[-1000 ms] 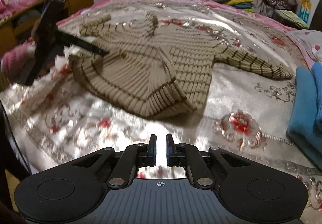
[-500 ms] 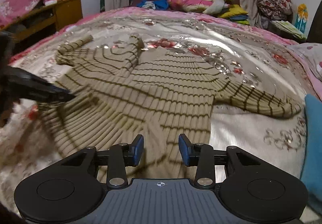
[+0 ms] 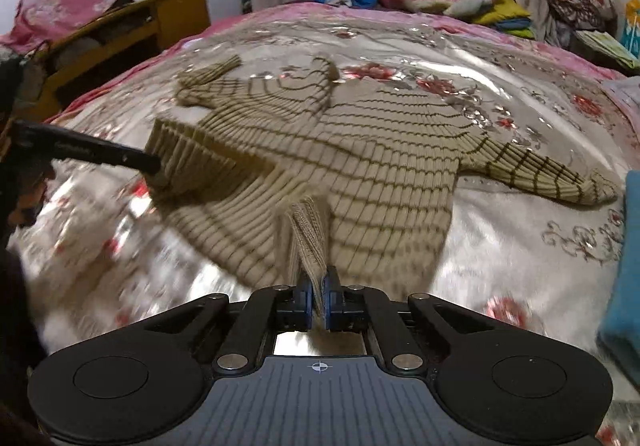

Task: Fold small clothes

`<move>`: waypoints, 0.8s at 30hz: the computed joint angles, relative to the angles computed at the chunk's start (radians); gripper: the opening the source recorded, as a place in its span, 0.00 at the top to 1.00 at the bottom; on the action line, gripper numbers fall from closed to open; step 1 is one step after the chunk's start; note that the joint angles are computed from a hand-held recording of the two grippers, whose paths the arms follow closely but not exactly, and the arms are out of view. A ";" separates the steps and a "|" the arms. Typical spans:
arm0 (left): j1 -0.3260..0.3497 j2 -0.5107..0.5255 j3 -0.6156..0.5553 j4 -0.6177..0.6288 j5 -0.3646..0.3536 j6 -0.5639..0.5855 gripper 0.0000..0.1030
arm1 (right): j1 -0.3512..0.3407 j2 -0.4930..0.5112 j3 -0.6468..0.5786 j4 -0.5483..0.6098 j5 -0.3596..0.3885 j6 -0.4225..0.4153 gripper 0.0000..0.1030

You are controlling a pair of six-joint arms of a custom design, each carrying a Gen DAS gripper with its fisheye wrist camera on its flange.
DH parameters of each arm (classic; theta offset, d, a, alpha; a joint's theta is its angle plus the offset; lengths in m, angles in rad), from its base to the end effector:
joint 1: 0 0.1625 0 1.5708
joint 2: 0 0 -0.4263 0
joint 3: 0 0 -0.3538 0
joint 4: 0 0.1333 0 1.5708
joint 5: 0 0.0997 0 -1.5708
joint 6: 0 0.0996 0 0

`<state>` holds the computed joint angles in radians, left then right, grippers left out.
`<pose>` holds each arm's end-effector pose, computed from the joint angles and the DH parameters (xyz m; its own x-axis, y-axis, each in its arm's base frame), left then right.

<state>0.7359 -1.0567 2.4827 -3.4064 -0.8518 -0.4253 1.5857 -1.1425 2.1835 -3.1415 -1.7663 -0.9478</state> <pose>-0.1496 -0.4038 0.1546 -0.9177 0.0936 -0.3860 0.3307 0.7184 -0.6120 0.1213 -0.4895 0.2111 -0.5627 -0.6520 0.5082 -0.8053 0.5713 -0.1587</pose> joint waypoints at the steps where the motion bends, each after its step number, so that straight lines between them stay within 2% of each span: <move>1: -0.017 -0.010 0.024 0.005 0.011 -0.029 0.85 | -0.001 -0.019 0.016 0.005 -0.004 -0.004 0.96; 6: -0.103 -0.089 0.138 0.107 0.081 -0.243 0.85 | -0.024 -0.101 0.092 0.003 -0.034 -0.067 0.97; 13: -0.190 -0.209 0.207 0.347 0.123 -0.466 0.85 | -0.037 -0.111 0.127 -0.051 -0.113 -0.196 0.98; 15: -0.210 -0.240 0.206 0.427 0.119 -0.503 0.85 | -0.037 -0.106 0.132 -0.072 -0.136 -0.197 0.98; 20: -0.266 -0.341 0.198 0.658 0.130 -0.628 0.85 | -0.042 -0.121 0.145 -0.093 -0.114 -0.158 0.91; 22: -0.280 -0.337 0.199 0.659 0.161 -0.638 0.85 | -0.042 -0.123 0.146 -0.095 -0.109 -0.136 0.91; 24: -0.257 -0.280 0.202 0.511 0.163 -0.582 0.84 | -0.044 -0.117 0.143 -0.095 -0.092 -0.078 0.89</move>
<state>0.4788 -1.3368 2.6844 -2.8959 -0.6891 -1.0075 1.5417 -1.2594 2.3264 -3.2366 -1.8579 -1.0260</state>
